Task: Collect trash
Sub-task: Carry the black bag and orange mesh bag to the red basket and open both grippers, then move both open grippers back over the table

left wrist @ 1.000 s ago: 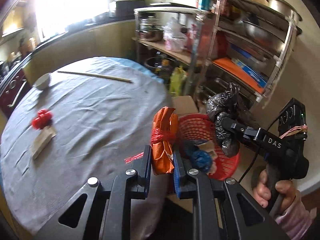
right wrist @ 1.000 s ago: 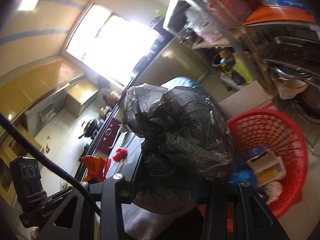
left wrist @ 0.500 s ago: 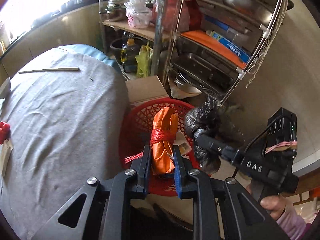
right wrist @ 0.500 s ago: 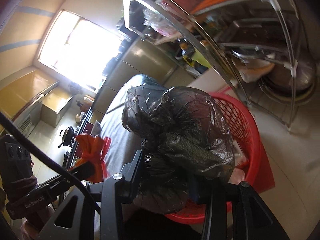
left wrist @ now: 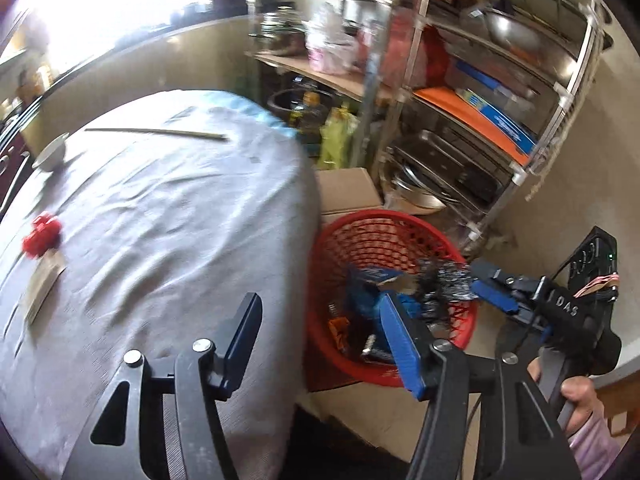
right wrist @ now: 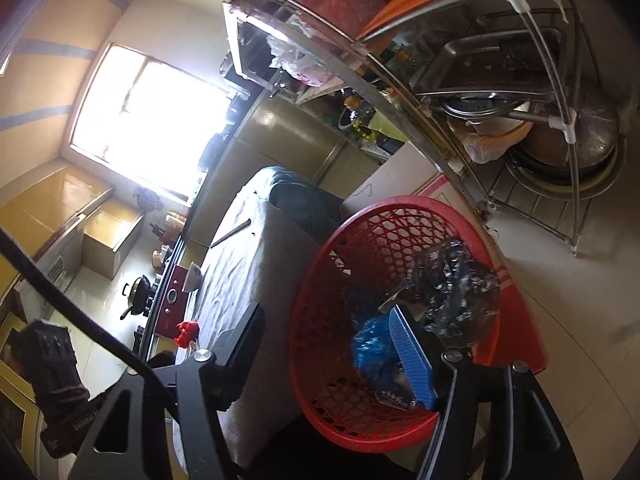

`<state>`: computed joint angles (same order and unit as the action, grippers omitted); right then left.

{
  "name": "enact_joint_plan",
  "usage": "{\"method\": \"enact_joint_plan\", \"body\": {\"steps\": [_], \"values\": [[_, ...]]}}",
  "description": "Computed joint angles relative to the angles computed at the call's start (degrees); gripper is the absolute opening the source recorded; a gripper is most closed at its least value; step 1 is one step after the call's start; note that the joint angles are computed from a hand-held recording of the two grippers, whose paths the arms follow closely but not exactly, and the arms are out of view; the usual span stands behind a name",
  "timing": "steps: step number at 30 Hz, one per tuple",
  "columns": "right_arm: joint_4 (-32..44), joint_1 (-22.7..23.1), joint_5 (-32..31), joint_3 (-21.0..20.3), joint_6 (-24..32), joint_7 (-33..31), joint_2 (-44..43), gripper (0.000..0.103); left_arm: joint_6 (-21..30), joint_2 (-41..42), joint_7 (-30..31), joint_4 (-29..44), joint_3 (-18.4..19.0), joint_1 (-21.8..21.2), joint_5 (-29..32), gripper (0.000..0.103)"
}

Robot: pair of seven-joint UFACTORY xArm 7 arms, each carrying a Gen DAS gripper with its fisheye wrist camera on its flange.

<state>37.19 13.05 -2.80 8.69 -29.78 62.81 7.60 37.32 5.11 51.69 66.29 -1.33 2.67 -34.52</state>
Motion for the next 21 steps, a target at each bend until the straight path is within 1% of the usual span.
{"method": "enact_joint_plan", "body": {"steps": [7,10,14,16,19,21], "values": [[3.58,1.86,-0.49,1.10,1.99,-2.71,0.94,0.069,-2.22,-3.73,2.46,-4.19,3.63,3.83,-2.17,0.064],[5.57,2.62,-0.87,1.69,3.79,-3.71,1.48,0.069,-5.67,-5.55,4.10,-6.72,5.22,5.22,-3.51,0.066],[8.37,3.71,-0.96,2.56,6.46,-5.40,2.19,0.069,-8.39,-6.73,6.04,-8.45,7.67,7.37,-6.09,0.067],[10.26,4.60,-0.66,2.86,8.28,-6.81,2.78,0.069,-9.16,-6.76,7.16,-8.76,8.65,8.43,-7.55,0.067],[13.13,4.47,-1.92,4.36,10.69,-7.52,4.12,0.069,-9.75,-5.73,8.30,-8.07,10.18,10.70,-9.91,0.067],[15.50,4.57,-2.68,5.28,12.77,-8.56,5.20,0.069,-9.81,-4.55,8.35,-7.17,10.57,12.15,-11.02,0.067]]}}
